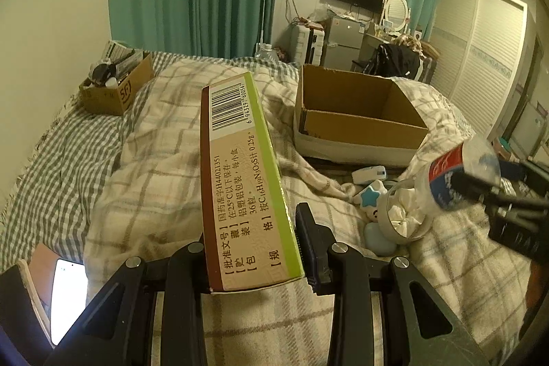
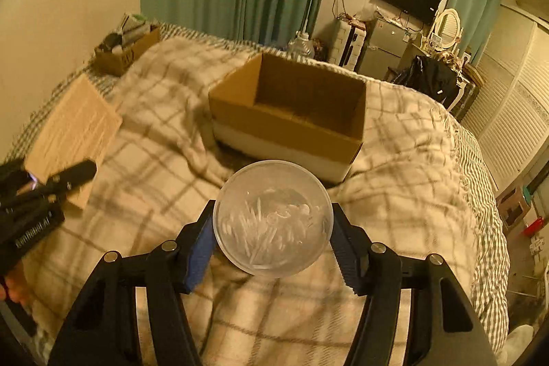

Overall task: Organize objects
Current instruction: 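Carry the medicine box and swab jar into the cardboard box and open both tools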

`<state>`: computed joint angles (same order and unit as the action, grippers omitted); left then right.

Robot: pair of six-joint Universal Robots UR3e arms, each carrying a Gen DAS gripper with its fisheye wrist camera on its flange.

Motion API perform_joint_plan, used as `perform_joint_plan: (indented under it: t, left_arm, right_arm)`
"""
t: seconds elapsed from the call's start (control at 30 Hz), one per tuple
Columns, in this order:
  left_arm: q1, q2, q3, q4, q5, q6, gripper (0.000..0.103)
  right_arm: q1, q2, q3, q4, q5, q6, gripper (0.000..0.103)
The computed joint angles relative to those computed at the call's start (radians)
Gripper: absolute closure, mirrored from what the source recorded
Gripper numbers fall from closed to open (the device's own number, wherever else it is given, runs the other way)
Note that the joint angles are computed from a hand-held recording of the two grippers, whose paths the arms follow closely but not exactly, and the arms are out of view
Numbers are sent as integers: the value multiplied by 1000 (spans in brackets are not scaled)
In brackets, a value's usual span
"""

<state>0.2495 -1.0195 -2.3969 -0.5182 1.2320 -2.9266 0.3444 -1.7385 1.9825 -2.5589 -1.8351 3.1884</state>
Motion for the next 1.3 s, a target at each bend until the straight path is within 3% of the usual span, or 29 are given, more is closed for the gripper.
perform_joint_plan:
  t: [0.2,0.33,0.47,0.63,0.77,0.87,1.03,1.23,1.27,1.3]
  left_arm:
    - [-77,-130,135,19,27,-53,69]
    - [-99,-249,326,-61,-28,-63,69]
    - [-170,-407,562,-95,3,-81,69]
    - [-249,-742,1045,-241,-13,-116,69]
    - [-352,-1031,1463,-366,103,-112,69]
    - [-395,-1249,1753,-486,133,-132,69]
    - [-430,-1513,2044,-585,189,-156,69]
    - [-436,-1595,2101,-587,204,-164,66]
    - [-436,-1594,2108,-599,210,-161,63]
    - [-437,-1574,2083,-593,206,-162,53]
  right_arm:
    - [-54,2,-104,26,50,-70,42]
    - [-88,27,-215,40,88,-129,42]
    - [-137,94,-384,58,127,-199,42]
    - [-231,282,-677,126,218,-235,42]
    - [-304,498,-966,224,278,-222,42]
    - [-335,626,-1103,268,296,-212,42]
    - [-396,728,-1081,235,387,-184,42]
    - [-450,760,-969,130,482,-183,41]
    - [-464,759,-974,149,506,-174,41]
    - [-474,745,-959,143,523,-163,38]
